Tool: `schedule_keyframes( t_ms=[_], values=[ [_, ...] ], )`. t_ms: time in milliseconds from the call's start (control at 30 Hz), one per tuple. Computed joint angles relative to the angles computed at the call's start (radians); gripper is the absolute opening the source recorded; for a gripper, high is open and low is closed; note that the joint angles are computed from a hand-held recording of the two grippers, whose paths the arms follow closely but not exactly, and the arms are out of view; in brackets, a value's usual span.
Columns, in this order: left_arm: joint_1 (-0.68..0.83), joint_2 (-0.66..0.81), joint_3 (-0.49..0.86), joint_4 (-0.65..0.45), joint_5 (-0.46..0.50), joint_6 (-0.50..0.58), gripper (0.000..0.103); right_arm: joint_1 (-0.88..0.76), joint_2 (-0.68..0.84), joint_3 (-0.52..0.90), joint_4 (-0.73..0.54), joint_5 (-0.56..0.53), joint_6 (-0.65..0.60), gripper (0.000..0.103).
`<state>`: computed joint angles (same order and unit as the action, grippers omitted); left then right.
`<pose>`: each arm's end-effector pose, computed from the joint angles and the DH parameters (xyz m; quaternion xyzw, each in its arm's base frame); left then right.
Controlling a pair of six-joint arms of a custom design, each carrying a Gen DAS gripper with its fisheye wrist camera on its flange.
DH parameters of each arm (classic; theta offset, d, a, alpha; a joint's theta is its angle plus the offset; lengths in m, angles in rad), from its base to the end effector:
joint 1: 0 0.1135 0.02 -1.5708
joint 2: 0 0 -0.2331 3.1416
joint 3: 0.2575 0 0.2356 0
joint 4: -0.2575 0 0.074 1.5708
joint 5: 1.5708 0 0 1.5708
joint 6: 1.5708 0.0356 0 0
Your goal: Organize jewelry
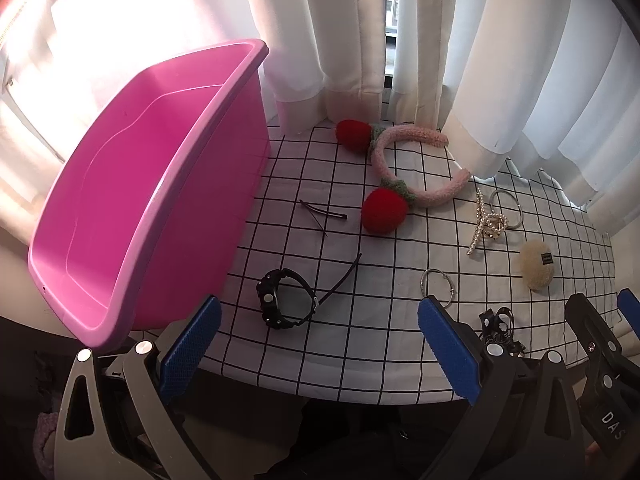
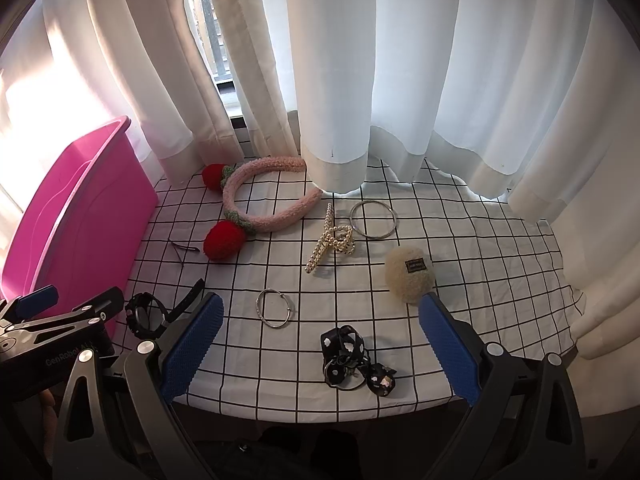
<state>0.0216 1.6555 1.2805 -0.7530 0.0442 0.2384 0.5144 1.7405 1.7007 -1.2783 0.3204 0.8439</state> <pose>0.3206 0.0054 0.2191 0.1104 0.9691 0.0071 0.2205 0.2809 0.1459 0.2898 0.1805 0.9628 -0.0450 0.1962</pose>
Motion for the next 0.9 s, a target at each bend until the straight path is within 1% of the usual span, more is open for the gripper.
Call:
schedule_keyframes(
  t_ms=[200, 900],
  values=[
    [0.005, 0.018, 0.020, -0.005, 0.004, 0.005, 0.097, -0.002, 0.000, 0.001, -0.001, -0.002, -0.002, 0.094],
    [0.009, 0.006, 0.003, 0.002, 0.008, 0.006, 0.097, -0.001, -0.007, -0.004, -0.002, -0.007, -0.001, 0.094]
  ],
)
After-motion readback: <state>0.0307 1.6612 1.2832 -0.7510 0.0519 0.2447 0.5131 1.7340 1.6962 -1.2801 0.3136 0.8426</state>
